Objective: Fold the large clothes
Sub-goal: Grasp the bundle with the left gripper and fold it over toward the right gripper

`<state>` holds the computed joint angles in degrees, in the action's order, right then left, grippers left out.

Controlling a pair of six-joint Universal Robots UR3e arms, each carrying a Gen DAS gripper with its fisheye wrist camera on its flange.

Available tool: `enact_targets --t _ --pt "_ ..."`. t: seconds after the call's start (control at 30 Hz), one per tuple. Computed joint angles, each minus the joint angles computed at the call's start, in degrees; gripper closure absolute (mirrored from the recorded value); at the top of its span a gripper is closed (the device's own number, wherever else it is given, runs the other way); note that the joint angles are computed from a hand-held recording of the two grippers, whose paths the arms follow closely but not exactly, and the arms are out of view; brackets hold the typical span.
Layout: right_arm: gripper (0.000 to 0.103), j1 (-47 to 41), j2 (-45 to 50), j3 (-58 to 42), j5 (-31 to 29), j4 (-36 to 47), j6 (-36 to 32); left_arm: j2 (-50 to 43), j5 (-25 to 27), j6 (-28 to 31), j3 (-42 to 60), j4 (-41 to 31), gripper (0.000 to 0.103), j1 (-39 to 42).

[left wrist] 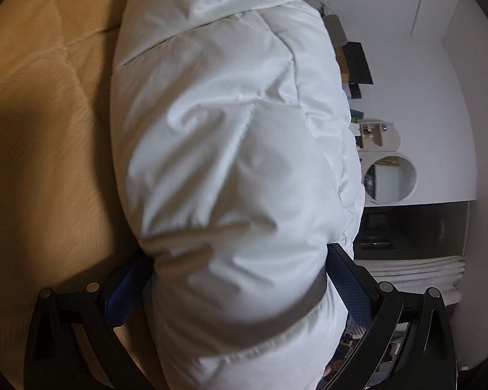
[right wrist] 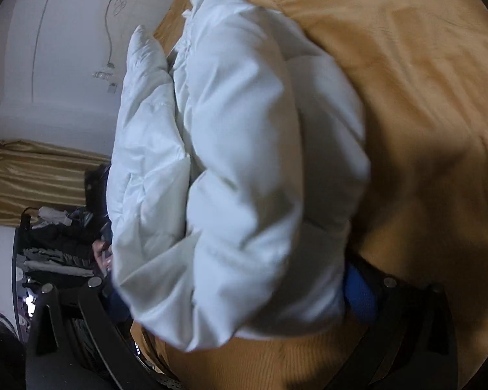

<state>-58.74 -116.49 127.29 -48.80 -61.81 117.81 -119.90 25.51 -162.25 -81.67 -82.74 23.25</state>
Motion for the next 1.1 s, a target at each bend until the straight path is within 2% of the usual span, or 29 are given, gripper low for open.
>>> enact_targets --t 0.03,0.1,0.13,0.17,0.23,0.3,0.37,0.4,0.47,0.53,0.6,0.63,0.67,0.7,0.77,0.8,0.83,0.9,0.93,1.1 --pt "0.000 1.7 2.4 0.0 1.5 -2.5 1.0 -0.8 -0.6 1.3 0.4 -0.6 0.000 0.2" --pt "0.001 2.6 5.0 0.1 4.1 -3.6 1.0 0.4 -2.3 0.3 -3.5 3.9 0.000 0.9" --pt "0.013 2.6 6.0 -0.5 4.6 -2.6 0.5 1.7 -2.7 0.7 -5.5 5.4 0.000 1.3" --pt "0.020 1.9 6.7 -1.6 4.8 0.5 -1.2 3.1 -3.8 1.7 -7.2 6.0 0.001 1.6" --pt "0.036 0.8 6.5 -3.9 5.3 6.9 -4.0 4.9 -6.6 4.1 -9.0 4.2 0.002 2.8" --pt "0.039 2.7 5.7 -6.0 6.8 9.1 -3.3 6.2 -8.4 6.2 -8.4 -0.1 0.002 3.9" --pt "0.039 6.4 6.7 -8.6 10.1 11.6 -3.2 8.1 -7.6 8.9 -6.0 -4.9 0.002 5.4" --pt "0.040 9.0 7.2 -9.9 12.3 12.6 -2.9 9.2 -6.9 11.1 -4.3 -8.3 0.002 6.5" --pt "0.041 14.7 8.8 -11.9 17.3 12.8 -1.8 11.0 -6.4 17.7 0.7 -19.5 0.002 10.1" --pt "0.041 21.5 10.7 -13.3 21.8 10.7 0.6 10.9 -5.7 27.1 9.5 -35.8 0.002 15.5" --pt "0.041 28.1 13.1 -12.4 25.2 3.4 5.7 11.1 -3.0 33.9 15.8 -46.0 0.002 20.3" --pt "0.041 31.7 14.7 -10.9 26.5 -3.5 10.4 11.1 -1.0 35.5 17.9 -47.8 0.002 22.3" --pt "0.041 34.3 16.7 -10.4 26.7 -8.7 13.5 11.7 1.3 35.8 18.0 -46.6 0.002 24.1" --pt "0.041 37.9 19.4 -8.6 27.1 -18.6 19.4 12.5 3.7 34.7 16.3 -43.0 0.002 25.4" --pt "0.041 43.4 25.5 -5.0 25.1 -40.6 33.0 13.4 9.3 27.6 8.4 -29.9 0.002 26.4" --pt "0.039 45.2 29.0 -4.0 23.5 -48.2 37.8 12.4 12.7 23.6 5.0 -23.5 0.000 26.3" --pt "0.033 45.8 31.6 -3.3 23.0 -51.9 39.9 11.0 14.5 22.3 2.0 -20.6 0.000 26.9" --pt "0.029 45.1 32.7 -2.7 23.1 -51.9 38.3 8.6 11.5 26.5 0.4 -25.0 0.000 29.4" --pt "0.029 45.1 32.3 -3.5 22.2 -51.3 38.0 9.2 11.1 27.1 0.0 -24.7 0.000 29.9" --pt "0.025 45.1 29.3 -3.5 21.7 -47.9 37.8 12.0 13.4 26.2 3.2 -30.8 0.001 32.9"
